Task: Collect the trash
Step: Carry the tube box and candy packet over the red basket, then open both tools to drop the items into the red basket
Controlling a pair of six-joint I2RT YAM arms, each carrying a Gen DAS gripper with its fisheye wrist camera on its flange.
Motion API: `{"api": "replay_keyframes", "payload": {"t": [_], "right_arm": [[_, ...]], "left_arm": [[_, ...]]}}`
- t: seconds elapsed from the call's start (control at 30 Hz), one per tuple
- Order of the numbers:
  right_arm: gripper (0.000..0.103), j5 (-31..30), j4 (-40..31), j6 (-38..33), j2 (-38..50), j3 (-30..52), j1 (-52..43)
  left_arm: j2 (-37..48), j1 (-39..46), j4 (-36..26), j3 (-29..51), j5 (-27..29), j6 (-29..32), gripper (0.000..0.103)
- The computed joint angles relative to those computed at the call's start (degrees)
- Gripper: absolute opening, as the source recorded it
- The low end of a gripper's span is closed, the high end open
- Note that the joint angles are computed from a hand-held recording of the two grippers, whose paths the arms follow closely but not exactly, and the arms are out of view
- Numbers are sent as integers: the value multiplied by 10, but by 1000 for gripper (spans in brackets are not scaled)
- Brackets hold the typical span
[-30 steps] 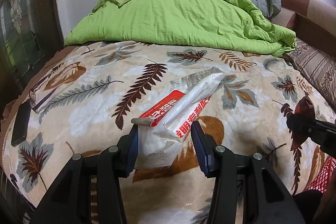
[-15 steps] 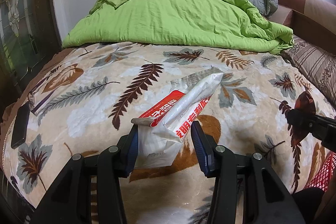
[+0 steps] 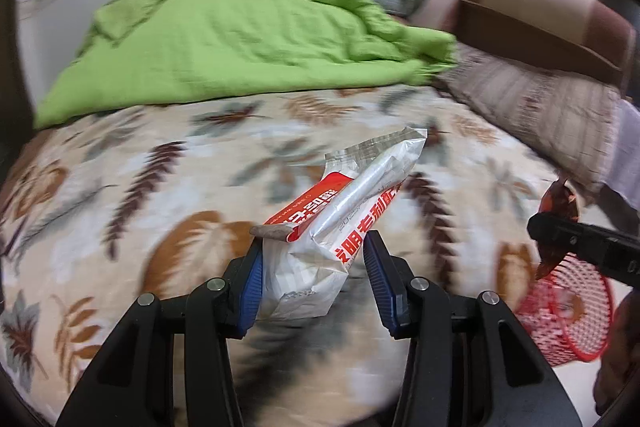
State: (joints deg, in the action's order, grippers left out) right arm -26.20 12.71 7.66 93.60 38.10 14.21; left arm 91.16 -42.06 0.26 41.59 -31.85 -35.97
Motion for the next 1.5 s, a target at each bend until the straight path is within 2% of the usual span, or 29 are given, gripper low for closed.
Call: {"api": "replay_keyframes", "payload": {"t": [0.17,0.47,0.57,0.63,0.73,0.8,0.87,0.97,1.0,1.1,1.2,1.23,1.27,1.3,1.37,1.4,1.5], "right_arm": [[31,-40,-51,-39,-74,-53,-136],[31,-88,-144,-136,-93,-64,-363],[32,-96,-158,-160,-86,-60,-404],[32,-99,-163,-173,-75,-59,-422],[32,-98,-147,-177,-51,-59,-434],[35,-81,-137,-175,-37,-57,-433],[51,-60,-137,-168,-24,-52,-433],[53,-54,-129,-166,-30,-58,-440],[54,-50,-127,-168,-40,-64,-442],[58,-14,-116,-147,-90,-86,-428],[72,99,-90,-101,-178,-129,-371],[79,135,-88,-79,-209,-142,-346],[84,156,-90,-61,-233,-152,-327],[85,180,-91,-38,-257,-162,-304],[96,260,-104,18,-301,-178,-243],[97,292,-109,45,-333,-193,-209],[97,292,-112,93,-413,-230,-165]], "left_arm": [[49,-63,-22,96,17,29,46],[207,-137,-61,310,138,67,46],[262,-144,-81,378,186,68,46],[295,-150,-98,418,199,66,46],[338,-147,-109,462,233,74,46],[368,-144,-127,498,260,76,49],[384,-142,-142,517,277,73,60],[372,-146,-128,499,269,71,64],[367,-144,-123,493,280,93,65],[339,-149,-107,461,260,97,67],[286,-156,-73,395,222,113,72],[268,-157,-63,373,207,119,75],[247,-157,-53,347,188,126,78],[222,-157,-42,316,168,131,79],[178,-152,-28,265,136,137,81],[153,-148,-21,237,125,139,81],[79,-132,-20,161,92,134,85]]}}
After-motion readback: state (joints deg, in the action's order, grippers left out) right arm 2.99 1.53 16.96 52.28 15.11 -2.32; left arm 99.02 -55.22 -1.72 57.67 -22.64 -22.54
